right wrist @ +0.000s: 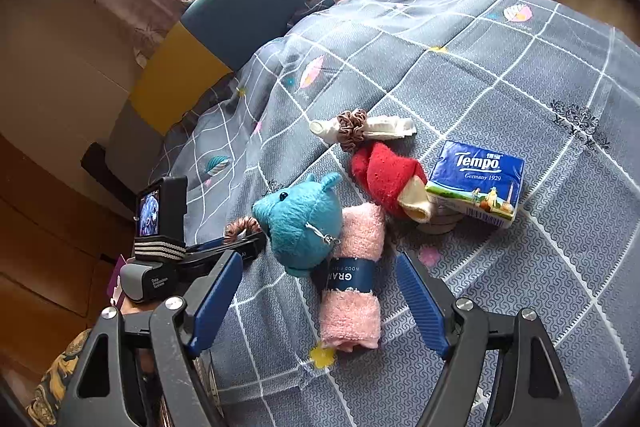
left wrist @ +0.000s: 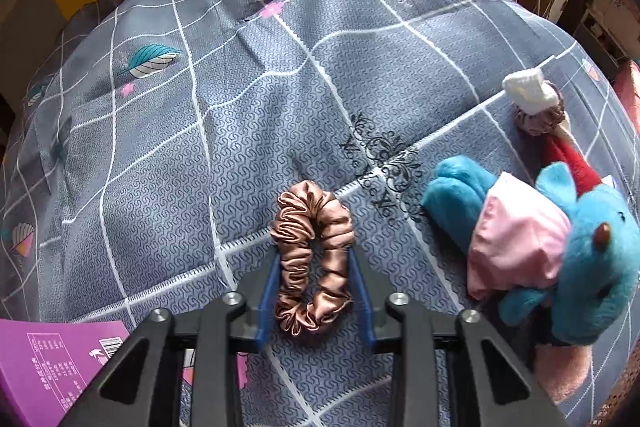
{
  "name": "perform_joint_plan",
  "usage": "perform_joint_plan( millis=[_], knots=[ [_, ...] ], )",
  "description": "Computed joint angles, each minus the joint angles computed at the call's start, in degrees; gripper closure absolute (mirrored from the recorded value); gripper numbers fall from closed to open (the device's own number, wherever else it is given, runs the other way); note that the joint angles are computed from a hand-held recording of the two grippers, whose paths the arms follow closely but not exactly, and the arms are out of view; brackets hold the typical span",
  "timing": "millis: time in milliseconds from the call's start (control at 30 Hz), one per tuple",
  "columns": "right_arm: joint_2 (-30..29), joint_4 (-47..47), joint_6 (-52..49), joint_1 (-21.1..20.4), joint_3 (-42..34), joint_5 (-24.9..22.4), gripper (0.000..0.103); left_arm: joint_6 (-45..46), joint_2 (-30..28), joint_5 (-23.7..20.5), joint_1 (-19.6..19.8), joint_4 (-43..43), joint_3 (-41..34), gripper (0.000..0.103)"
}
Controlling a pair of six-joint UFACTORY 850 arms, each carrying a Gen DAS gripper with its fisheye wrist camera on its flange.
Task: Organize soft objects
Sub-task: 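Close the left gripper on the brown satin scrunchie and lift it, then carry the scrunchie into the gold tray and open the left gripper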
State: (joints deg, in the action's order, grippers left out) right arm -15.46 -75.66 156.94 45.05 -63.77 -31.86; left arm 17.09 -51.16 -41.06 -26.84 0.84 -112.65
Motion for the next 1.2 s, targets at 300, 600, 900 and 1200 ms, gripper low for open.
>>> perform_joint_plan(
  millis=[300,600,900,1200],
  knots=[
    [-0.5,2.0,-3.0,0.2,-0.6,-1.1,0.023,2.4,1.3,-2.7,1.3,-6.9,-4.2,0.091],
    [-1.1,4.6,-6.1,-0.2,-1.1,0.0,0.023,-8.3,0.0,-5.2,6.0,-3.6,-18.2,0.091],
    [-2.0,7.0,-10.7,-0.1,-2.4,0.2,0.023,-21.1,3.3,-4.7,16.2,5.6,-17.2,0.091],
    [-3.9,11.4,-19.4,0.2,-5.0,-0.3,0.023,-18.3,17.5,6.0,26.4,2.0,9.2,0.091]
  ],
)
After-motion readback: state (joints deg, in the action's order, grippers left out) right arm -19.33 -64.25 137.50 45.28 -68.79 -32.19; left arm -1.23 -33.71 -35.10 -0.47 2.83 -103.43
